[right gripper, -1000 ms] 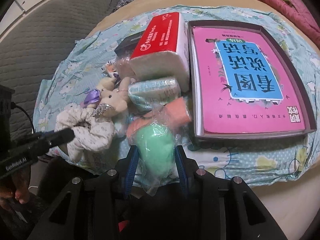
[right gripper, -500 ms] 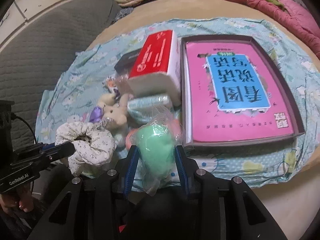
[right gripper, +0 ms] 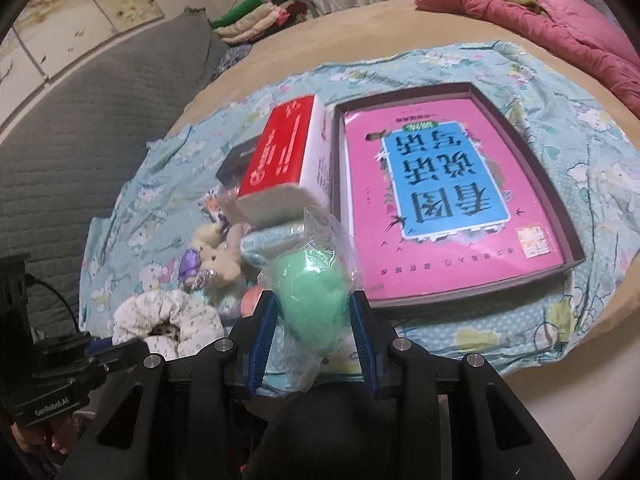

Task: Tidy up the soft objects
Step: 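Carry the green ball with the right tool while the left tool carries the scrunchie cloth toward the pink box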

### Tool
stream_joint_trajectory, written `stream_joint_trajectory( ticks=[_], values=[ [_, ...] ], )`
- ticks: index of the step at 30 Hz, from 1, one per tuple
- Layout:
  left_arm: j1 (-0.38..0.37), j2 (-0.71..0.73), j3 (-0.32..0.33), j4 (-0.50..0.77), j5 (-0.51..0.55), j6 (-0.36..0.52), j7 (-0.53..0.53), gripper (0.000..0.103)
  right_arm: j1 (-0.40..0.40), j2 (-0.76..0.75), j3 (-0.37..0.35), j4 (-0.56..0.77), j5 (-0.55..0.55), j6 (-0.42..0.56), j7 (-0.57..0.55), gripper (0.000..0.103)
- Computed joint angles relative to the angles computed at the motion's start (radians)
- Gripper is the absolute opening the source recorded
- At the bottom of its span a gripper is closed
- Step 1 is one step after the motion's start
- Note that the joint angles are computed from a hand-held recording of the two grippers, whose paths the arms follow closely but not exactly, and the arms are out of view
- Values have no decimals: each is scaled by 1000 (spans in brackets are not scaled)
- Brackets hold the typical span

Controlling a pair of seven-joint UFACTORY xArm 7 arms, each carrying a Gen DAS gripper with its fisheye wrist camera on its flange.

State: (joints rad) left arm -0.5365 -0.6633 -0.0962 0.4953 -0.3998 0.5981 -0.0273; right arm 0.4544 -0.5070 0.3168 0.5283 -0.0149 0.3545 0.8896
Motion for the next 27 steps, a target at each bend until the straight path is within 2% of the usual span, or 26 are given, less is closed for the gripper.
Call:
stream_joint_trajectory(
  ticks=[6, 12, 19, 27],
  values=[
    [-6, 24, -23, 57, 15, -27, -8, 13, -39, -94, 7, -33, -22, 19, 34, 38],
    [-19, 108, -49, 131, 29, -68, -24, 13, -95, -196, 27, -78, -49, 48, 88, 38],
    [-27, 253, -89, 246, 58, -135, -41, 13, -154, -303, 26, -148, -67, 42, 150, 38],
    [-10, 466, -139, 413, 125, -180, -95, 13, -197, -353, 4, -195, -77, 39, 170, 39]
  ],
)
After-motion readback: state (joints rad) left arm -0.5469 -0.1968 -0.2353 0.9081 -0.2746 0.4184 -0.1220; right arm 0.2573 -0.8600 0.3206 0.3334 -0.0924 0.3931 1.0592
